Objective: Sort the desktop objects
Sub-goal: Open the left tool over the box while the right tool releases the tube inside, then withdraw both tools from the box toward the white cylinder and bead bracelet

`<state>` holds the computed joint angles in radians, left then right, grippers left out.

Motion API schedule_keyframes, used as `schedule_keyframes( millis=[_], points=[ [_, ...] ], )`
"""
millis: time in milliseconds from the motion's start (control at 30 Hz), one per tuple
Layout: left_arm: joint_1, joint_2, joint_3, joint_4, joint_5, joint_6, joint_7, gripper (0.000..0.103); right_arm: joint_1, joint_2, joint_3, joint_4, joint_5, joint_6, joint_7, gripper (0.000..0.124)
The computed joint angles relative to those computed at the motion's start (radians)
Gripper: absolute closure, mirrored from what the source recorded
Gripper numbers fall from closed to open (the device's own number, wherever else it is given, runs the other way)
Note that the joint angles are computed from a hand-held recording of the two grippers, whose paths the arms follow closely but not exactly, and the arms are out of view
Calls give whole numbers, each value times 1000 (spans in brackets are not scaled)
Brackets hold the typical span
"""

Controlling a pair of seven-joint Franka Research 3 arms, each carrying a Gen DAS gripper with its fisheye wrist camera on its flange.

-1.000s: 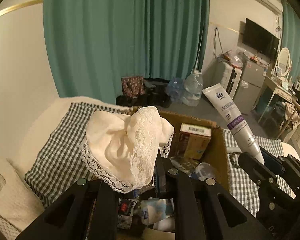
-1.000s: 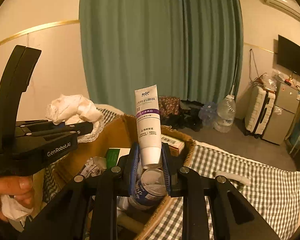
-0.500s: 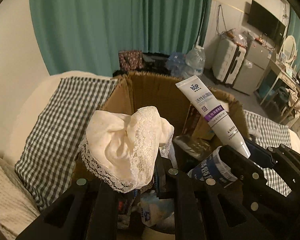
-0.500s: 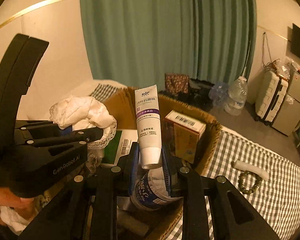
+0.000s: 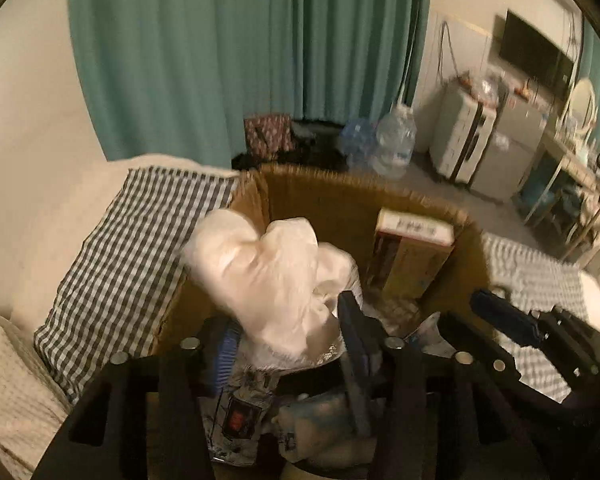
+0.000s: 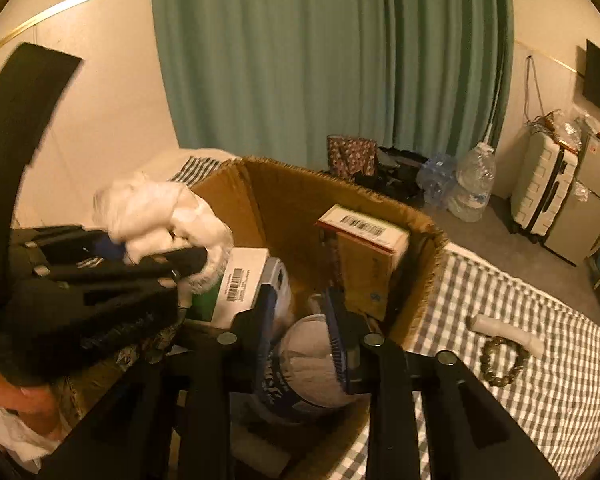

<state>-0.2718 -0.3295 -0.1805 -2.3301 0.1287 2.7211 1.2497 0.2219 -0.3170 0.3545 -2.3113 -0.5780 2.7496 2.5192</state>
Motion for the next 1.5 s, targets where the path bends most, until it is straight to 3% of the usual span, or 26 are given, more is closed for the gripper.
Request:
schedule_keyframes(
  millis=[67, 200, 433, 567, 667, 767, 867, 1033, 1233, 1500],
  points=[
    [-3, -17, 3, -5, -5, 13, 3, 42, -11, -32, 8, -12, -13, -6, 23, 95],
    [3, -51, -17, -9, 34, 10, -17, 40, -46, -127, 27, -55, -27, -8, 59, 95],
    [-20, -97, -22, -7, 42, 32, -24, 28, -122, -268, 75, -99, 2, -5, 52, 94],
    [-29, -116, -38, 2, 63, 21, -41, 16, -160, -361, 102, -130, 35, 10, 32, 92],
    [-39, -116, -47, 13, 67, 13, -53, 16, -166, -410, 105, -146, 74, 6, -7, 88],
    [-40, -121, -65, 19, 91, 24, -70, 14, -176, -458, 110, -161, 113, -4, -40, 81],
    [-37, -128, -85, 28, 117, 33, -100, 8, -190, -527, 115, -186, 155, -18, -55, 61],
    [-87, -127, -67, 39, 89, 40, -93, 6, -233, -635, 115, -208, 212, -51, -86, 43],
    [-60, -136, -127, 57, 159, 41, -151, 0, -254, -749, 98, -243, 273, -96, -153, 27],
    [-78, -105, -162, 92, 210, 42, -190, 0, -285, -861, 68, -293, 339, -129, -214, 21]
  ],
)
